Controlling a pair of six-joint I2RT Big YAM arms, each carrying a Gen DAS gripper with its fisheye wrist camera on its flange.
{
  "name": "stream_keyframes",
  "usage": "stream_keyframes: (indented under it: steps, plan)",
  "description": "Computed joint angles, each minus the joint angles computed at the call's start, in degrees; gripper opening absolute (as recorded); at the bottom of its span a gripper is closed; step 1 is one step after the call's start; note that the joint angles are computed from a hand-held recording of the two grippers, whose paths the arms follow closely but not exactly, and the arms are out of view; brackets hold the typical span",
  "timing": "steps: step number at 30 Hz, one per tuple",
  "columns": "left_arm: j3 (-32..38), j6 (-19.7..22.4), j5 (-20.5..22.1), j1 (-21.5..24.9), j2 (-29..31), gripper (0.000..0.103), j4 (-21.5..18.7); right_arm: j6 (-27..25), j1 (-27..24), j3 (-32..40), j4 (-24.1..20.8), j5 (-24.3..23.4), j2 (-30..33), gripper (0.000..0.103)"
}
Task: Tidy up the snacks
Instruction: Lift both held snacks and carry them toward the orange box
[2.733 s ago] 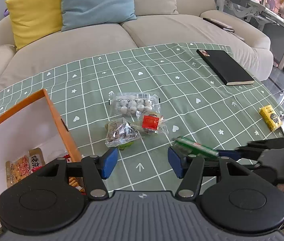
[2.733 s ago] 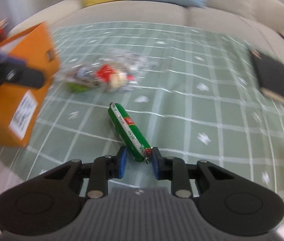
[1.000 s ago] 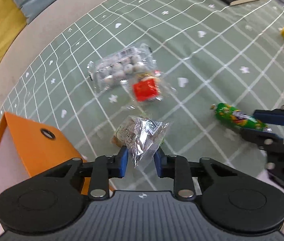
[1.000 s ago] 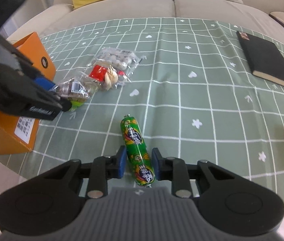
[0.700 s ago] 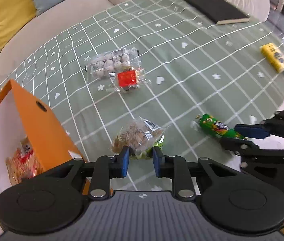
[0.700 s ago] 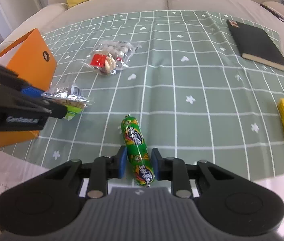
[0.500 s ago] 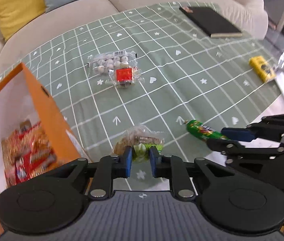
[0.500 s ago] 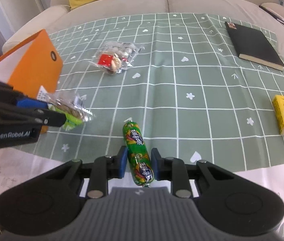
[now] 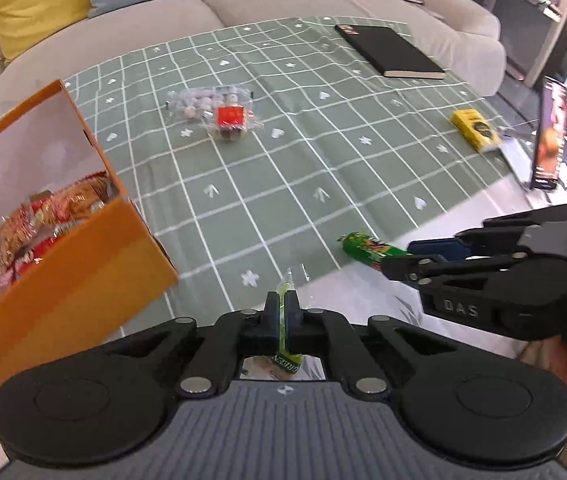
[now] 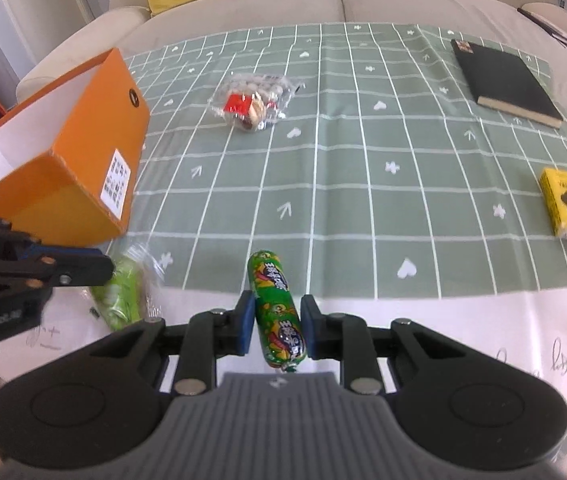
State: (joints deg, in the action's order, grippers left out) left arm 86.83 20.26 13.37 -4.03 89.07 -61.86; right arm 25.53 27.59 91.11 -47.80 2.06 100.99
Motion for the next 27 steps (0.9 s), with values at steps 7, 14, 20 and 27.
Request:
stream_keyframes:
  steps: [7, 14, 20, 27]
  plan:
    - [-4.9, -3.8, 5.7, 2.7, -3.1, 0.058, 4.0, -1.5, 0.6, -3.0, 2.6, -0.7, -1.0, 0.021]
    - [-5.6, -7.5, 7.6, 3.1, -2.0, 0.077, 4.8, -1.8, 0.5, -3.8, 3.0, -1.9, -0.7, 0.022]
    - [-7.5, -1.6, 0.9, 0.7, -1.4, 0.078, 5.6, -2.6, 0.3, -3.8, 2.8, -2.3, -0.7, 0.027]
    - [-8.0, -2.1, -1.6, 0.7, 0.0, 0.058, 5.4, -3.3, 0.7, -3.8, 2.8, -1.7, -0.4, 0.026]
